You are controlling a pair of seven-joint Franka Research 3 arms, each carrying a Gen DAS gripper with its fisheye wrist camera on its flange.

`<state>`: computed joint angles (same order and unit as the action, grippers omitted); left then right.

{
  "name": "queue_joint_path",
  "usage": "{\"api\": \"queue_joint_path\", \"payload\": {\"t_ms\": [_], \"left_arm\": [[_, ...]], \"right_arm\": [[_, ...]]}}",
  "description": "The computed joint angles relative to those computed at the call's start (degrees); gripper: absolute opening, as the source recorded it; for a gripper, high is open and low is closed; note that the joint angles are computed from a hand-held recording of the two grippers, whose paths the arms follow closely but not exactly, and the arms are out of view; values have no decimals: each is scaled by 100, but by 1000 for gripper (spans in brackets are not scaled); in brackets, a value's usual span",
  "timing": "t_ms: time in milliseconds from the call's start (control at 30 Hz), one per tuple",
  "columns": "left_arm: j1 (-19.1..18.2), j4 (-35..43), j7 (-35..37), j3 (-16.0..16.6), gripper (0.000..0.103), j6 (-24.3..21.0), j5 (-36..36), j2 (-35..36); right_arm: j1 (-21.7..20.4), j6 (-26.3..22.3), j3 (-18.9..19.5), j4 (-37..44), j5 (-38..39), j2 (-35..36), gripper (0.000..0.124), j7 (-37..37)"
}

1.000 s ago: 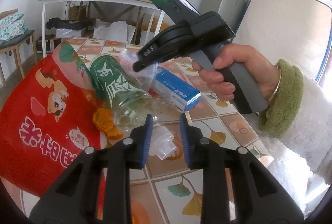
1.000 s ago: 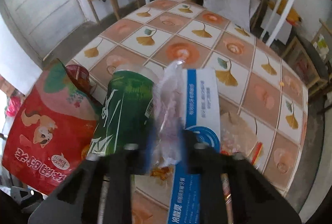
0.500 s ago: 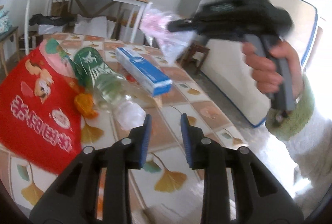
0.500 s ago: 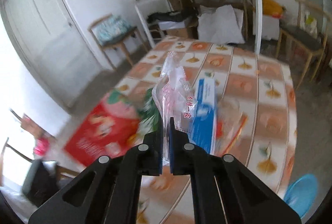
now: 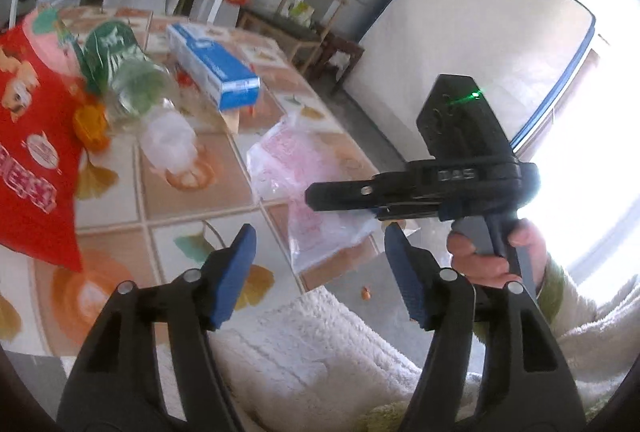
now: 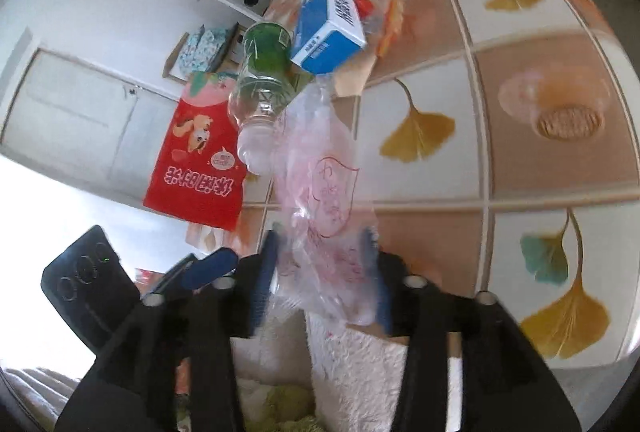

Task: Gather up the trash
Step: 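Reach the left tool to the clear pink-printed bag while the right tool grasps the blue toothpaste box, then close the left tool on the clear pink-printed bag while the right tool holds the toothpaste box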

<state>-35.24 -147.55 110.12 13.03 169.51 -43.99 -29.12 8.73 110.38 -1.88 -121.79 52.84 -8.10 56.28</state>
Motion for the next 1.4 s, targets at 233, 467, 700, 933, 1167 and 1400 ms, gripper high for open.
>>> {"api": "queue_joint_path", "payload": {"t_ms": [233,467,700,933,1167,1400], "left_arm": [[170,456,-209,-195,64,-159,-295,520],[1175,1104,-1047,-1151,64,-556,409,1277],[2038,1372,-2677,-1977,43,-854,2279,1669],[1918,1184,-2752,-1844,32,-760,2563,1548],[1692,955,-2360,-1590,20,-674,2030,1335],[1511,653,-2220,-1400,19,-513,1774,1028]], "right_arm": [[-233,-121,-268,-140,397,-195,62,-258],[-478,-72,-402,-378,596,-278,62,-222],[-570,120,-431,-576,574,-421,62,-232],[-513,339,-360,-277,340,-370,62,-332],[-71,693,95,1011,-399,233,67,-419],[488,1002,541,2985,-2203,1774,69,634]]}}
